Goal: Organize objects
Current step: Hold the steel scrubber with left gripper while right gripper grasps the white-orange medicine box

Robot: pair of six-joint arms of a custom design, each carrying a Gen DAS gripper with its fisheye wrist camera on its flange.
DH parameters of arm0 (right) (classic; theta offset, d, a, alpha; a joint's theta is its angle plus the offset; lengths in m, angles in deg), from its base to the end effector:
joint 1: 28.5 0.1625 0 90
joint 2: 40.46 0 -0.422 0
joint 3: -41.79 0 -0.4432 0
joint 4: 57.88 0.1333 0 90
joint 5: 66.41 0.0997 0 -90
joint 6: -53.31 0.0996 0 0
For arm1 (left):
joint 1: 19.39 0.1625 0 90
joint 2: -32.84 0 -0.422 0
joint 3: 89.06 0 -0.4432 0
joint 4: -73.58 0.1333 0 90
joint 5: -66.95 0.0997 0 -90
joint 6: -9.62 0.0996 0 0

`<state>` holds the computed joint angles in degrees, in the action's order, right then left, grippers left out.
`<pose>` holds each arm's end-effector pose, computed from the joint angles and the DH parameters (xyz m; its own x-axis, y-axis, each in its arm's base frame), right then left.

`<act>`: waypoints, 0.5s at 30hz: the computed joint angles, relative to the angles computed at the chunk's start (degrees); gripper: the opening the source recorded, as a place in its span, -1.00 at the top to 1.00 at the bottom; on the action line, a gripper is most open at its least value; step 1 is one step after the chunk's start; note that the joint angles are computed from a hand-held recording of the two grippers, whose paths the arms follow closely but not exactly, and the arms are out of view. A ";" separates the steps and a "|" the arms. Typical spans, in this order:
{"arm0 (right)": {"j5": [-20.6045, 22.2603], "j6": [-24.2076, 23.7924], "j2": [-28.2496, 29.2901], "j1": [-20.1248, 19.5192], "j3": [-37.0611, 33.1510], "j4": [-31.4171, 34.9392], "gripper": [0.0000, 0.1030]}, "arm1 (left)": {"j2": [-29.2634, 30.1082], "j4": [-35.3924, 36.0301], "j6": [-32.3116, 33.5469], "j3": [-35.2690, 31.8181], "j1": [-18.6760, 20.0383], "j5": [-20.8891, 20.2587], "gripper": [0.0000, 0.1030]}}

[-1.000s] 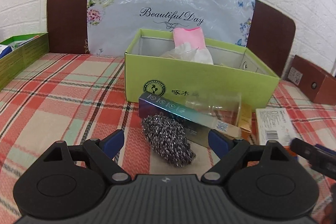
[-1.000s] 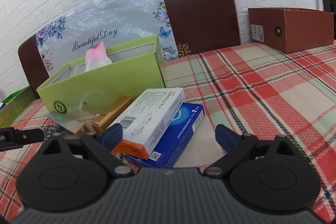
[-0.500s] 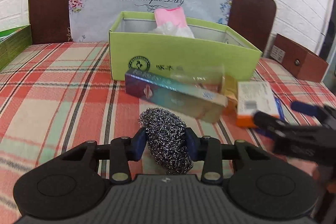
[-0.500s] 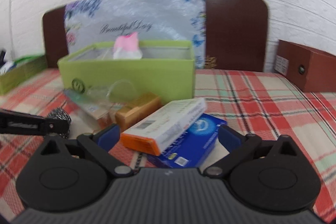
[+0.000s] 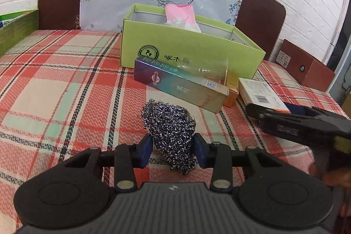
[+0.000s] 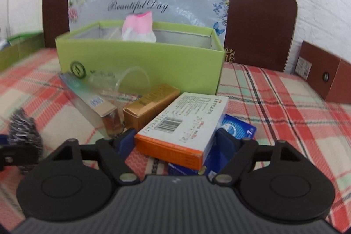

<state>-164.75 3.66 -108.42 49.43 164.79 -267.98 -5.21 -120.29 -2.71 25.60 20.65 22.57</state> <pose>0.0025 -0.5565 0.2393 -0.6758 -0.0970 0.7306 -0.6593 0.5227 -0.5405 -0.2937 -0.5139 -0.0248 -0.8297 0.1953 -0.5229 0.5153 0.6281 -0.5831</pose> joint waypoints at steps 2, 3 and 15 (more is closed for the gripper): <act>4.79 0.23 -4.35 -1.88 3.01 3.72 -0.50 | -0.17 -0.08 0.55 0.38 0.01 -1.09 0.24; 7.36 -0.12 -6.87 -2.89 4.49 6.77 -0.50 | -0.33 -0.03 0.85 0.70 -0.10 -1.54 0.24; 12.55 1.41 -22.13 -7.45 10.87 29.58 -0.66 | -2.08 0.70 -1.53 3.49 -2.33 -1.00 -0.20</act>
<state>-152.20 5.07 -130.55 41.98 175.66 -238.40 -7.29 -119.59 -4.24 29.09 18.32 21.57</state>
